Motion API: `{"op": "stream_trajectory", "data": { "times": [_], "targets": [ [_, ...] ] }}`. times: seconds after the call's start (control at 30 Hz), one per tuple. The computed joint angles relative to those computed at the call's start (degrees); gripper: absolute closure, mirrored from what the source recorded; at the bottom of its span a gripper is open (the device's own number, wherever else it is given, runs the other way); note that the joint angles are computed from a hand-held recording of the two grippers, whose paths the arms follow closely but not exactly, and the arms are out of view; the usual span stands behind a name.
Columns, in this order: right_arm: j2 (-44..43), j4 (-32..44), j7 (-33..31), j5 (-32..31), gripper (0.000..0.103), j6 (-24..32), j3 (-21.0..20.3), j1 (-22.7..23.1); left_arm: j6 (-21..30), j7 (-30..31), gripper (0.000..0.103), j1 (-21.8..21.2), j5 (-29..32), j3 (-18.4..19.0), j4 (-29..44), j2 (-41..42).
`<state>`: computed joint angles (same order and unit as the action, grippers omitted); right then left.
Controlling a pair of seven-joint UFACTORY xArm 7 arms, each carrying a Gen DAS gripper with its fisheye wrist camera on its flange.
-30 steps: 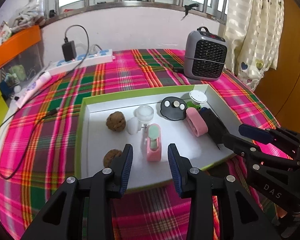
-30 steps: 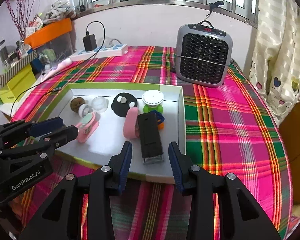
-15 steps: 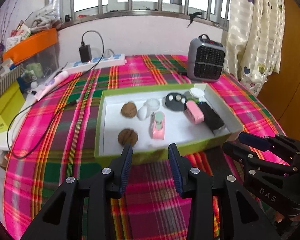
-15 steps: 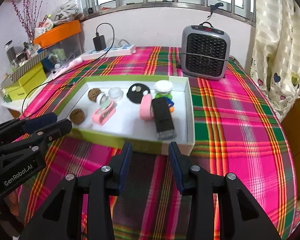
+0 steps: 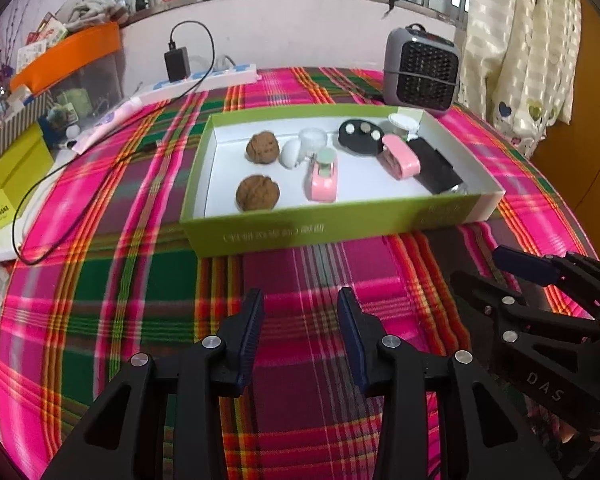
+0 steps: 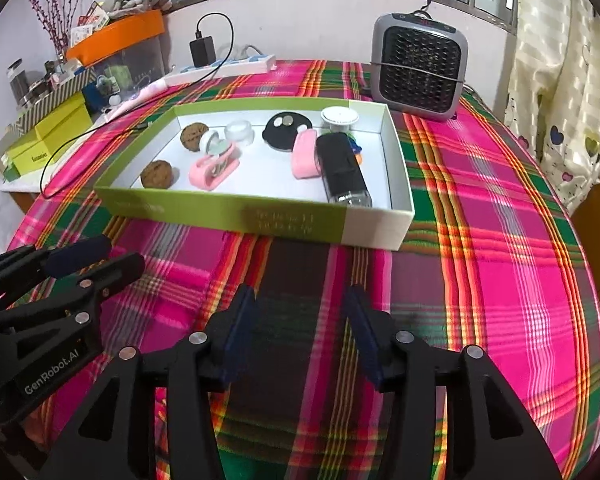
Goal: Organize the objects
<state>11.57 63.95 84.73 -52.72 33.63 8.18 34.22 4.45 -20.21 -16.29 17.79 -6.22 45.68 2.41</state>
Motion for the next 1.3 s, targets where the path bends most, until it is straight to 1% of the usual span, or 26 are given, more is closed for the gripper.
{"op": "stream_trajectory", "data": {
  "times": [0.07,0.1,0.13,0.2,0.33,0.47,0.6,0.67,0.77,0.9,1.0,1.3],
  "targets": [
    [-0.01,-0.07,0.07,0.16,0.054,0.78,0.04,0.12,0.33,-2.02,0.066,-0.25,2.14,0.44,-0.13,0.17],
    [0.01,0.00,0.06,0.33,0.054,1.55,0.10,0.24,-0.16,-4.74,0.066,-0.59,5.05,1.11,-0.22,0.15],
    [-0.04,0.00,0.28,0.03,0.054,2.01,0.11,0.38,-0.12,-6.43,0.063,-0.75,6.88,1.39,-0.23,0.11],
    [-0.10,0.07,0.70,-0.55,0.053,2.98,0.21,0.65,-0.72,-6.91,0.060,-0.57,7.29,1.24,-0.35,0.23],
    [-0.62,-0.49,1.94,-1.30,0.045,4.44,0.46,0.89,-0.70,-9.95,0.058,-0.83,10.89,1.74,-0.24,0.21],
    [-1.09,-1.20,2.80,-0.89,0.040,3.59,0.72,0.20,-0.37,-10.22,0.055,-0.61,11.40,1.45,-0.13,0.16],
    [-0.99,-1.01,2.90,-0.85,0.040,3.84,0.96,0.12,-0.54,-9.32,0.053,-0.34,10.31,1.06,-0.24,0.17],
    [-1.00,-1.03,2.95,-0.87,0.040,3.84,1.00,0.11,-0.31,-10.33,0.052,-0.57,11.42,1.26,-0.10,0.19],
    [-1.01,-1.06,2.95,-0.89,0.040,3.86,1.01,0.08,-0.30,-10.50,0.050,-0.51,11.40,1.22,-0.05,0.26],
    [-1.01,-1.04,2.97,-0.87,0.040,3.88,1.04,0.07,-0.50,-9.54,0.050,-0.37,10.31,1.00,-0.17,0.27],
    [-1.02,-1.05,2.95,-0.88,0.040,3.88,1.05,0.06,-0.33,-10.31,0.049,-0.55,11.20,1.21,-0.08,0.26],
    [-1.08,-1.06,2.94,-0.82,0.039,3.95,1.10,0.08,-0.44,-9.73,0.049,-0.47,10.53,1.11,-0.15,0.25]
  ]
}}
